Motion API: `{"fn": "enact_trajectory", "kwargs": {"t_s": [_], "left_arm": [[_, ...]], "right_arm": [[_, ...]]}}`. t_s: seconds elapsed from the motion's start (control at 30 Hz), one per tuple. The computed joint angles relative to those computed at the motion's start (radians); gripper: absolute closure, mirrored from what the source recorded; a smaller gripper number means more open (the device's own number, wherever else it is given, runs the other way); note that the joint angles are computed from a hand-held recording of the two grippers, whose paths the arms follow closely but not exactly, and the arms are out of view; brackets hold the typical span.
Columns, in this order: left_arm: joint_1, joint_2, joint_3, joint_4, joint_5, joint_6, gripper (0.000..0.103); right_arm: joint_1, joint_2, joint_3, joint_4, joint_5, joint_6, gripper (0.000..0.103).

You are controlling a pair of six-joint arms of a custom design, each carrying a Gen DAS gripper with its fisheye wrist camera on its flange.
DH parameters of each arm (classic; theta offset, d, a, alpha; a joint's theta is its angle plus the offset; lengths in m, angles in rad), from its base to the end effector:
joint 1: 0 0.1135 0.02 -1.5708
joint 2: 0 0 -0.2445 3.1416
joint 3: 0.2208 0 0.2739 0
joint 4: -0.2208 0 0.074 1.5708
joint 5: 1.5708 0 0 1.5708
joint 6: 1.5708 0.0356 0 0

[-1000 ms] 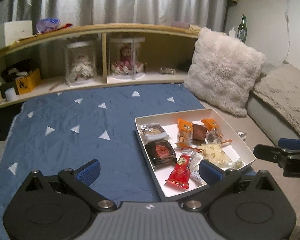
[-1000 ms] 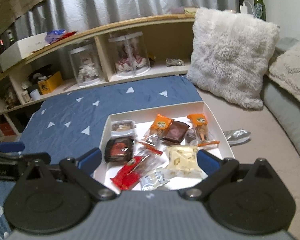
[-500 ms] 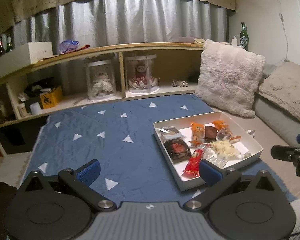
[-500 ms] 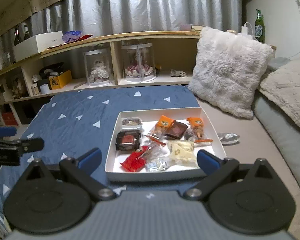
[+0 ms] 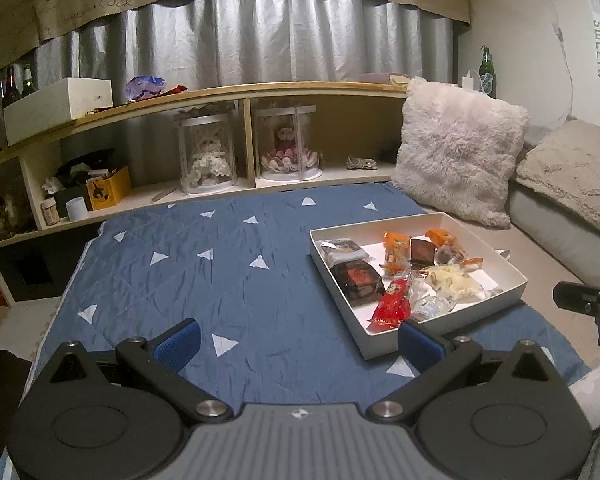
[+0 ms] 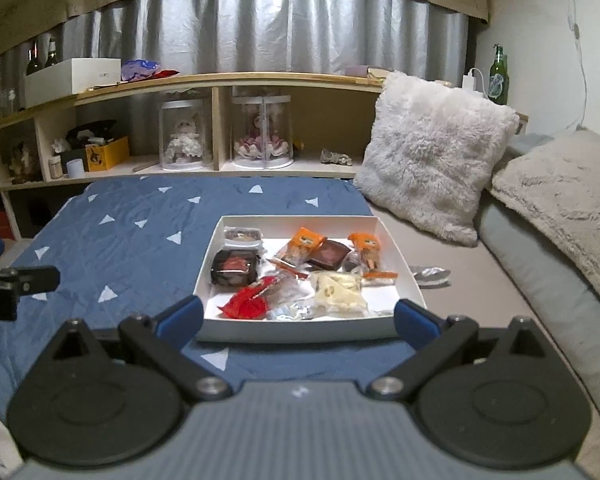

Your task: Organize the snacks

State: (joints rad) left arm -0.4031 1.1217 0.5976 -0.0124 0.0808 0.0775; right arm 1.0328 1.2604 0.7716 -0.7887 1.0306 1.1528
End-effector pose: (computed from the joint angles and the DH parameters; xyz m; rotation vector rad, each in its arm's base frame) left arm 0.2466 -0.1083 0.1960 0.5512 2.0449 -0.2796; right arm 0.1472 0.1871 0.1854 0.2998 2.0754 -0.2703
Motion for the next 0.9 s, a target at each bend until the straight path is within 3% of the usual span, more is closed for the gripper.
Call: {"fn": "enact_trajectory", "kwargs": {"t_s": [0.4, 0.9], "left_arm": [[-0.012, -0.002, -0.034, 0.03, -0.002, -0.007, 0.0], [0.003, 0.001, -0.036, 0.032, 0.011, -0.015, 0.0]], "right_arm": [[-0.018, 0.028, -0.032, 0.079, -0.001, -0.054, 0.001], [-0.006, 0.013, -0.048, 0.072, -0.006, -0.023, 0.001]]}}
